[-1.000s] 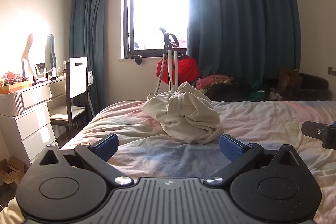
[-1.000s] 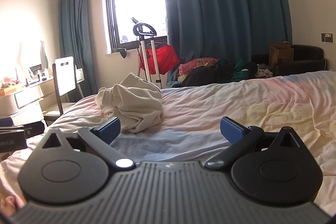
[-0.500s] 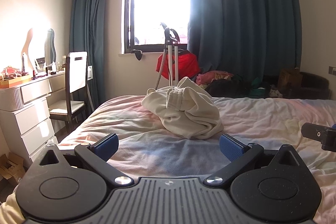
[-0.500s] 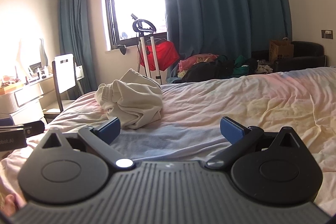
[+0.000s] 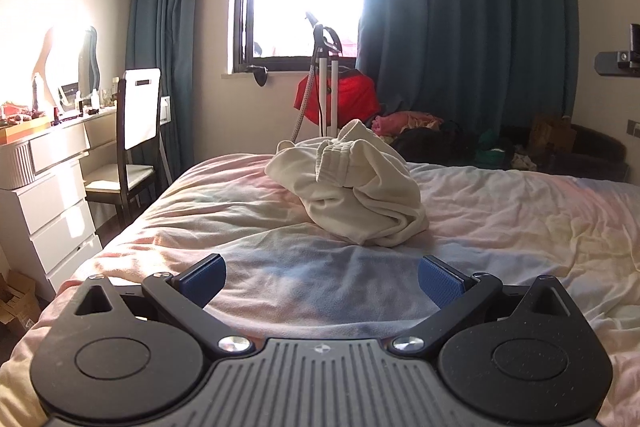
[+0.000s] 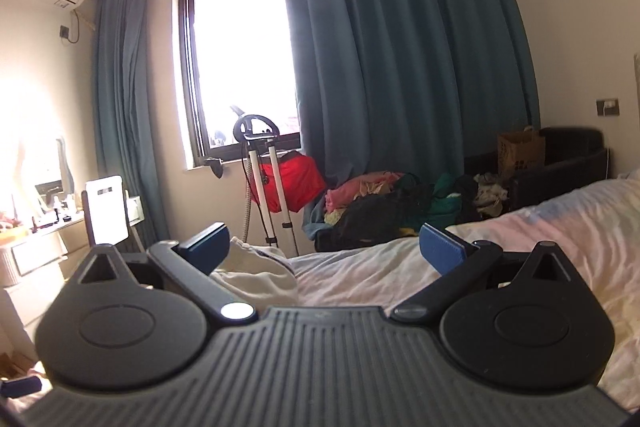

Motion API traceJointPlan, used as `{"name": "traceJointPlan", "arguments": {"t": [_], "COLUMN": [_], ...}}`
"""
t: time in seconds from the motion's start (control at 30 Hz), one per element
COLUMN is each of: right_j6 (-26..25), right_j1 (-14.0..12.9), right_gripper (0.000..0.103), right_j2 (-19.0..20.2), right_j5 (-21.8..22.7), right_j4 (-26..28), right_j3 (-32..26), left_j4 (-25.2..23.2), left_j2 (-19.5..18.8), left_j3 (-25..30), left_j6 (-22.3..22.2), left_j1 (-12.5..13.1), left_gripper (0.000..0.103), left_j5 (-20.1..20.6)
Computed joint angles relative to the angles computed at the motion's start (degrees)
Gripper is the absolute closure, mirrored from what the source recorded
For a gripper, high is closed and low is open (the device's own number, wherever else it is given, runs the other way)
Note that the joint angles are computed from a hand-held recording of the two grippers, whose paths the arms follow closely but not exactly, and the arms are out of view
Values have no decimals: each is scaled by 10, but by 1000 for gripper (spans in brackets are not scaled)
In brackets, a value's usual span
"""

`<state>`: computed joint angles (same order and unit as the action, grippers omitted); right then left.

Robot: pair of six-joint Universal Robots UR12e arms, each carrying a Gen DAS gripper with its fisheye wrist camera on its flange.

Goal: Fold clothes
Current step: 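Grasp the cream sweatpants' cuff with the left gripper and lift it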

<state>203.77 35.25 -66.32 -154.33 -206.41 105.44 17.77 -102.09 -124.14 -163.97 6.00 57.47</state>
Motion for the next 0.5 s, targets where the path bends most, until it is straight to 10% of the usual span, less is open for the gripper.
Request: {"name": "traceJointPlan", "arguments": {"t": [0.3,0.5], "right_j6": [122,169], "right_j1": [-31,-52], "right_gripper": [0,0], "right_j2": [-9,5], "right_j5": [86,104], "right_j4": [83,105], "right_j3": [59,68], "left_j4": [-142,-197], "left_j2": [-118,-227], "left_j3": [226,413], "left_j6": [-57,-43], "left_j1": [-76,-151], "left_gripper": [0,0], "left_j5": [-4,100]}}
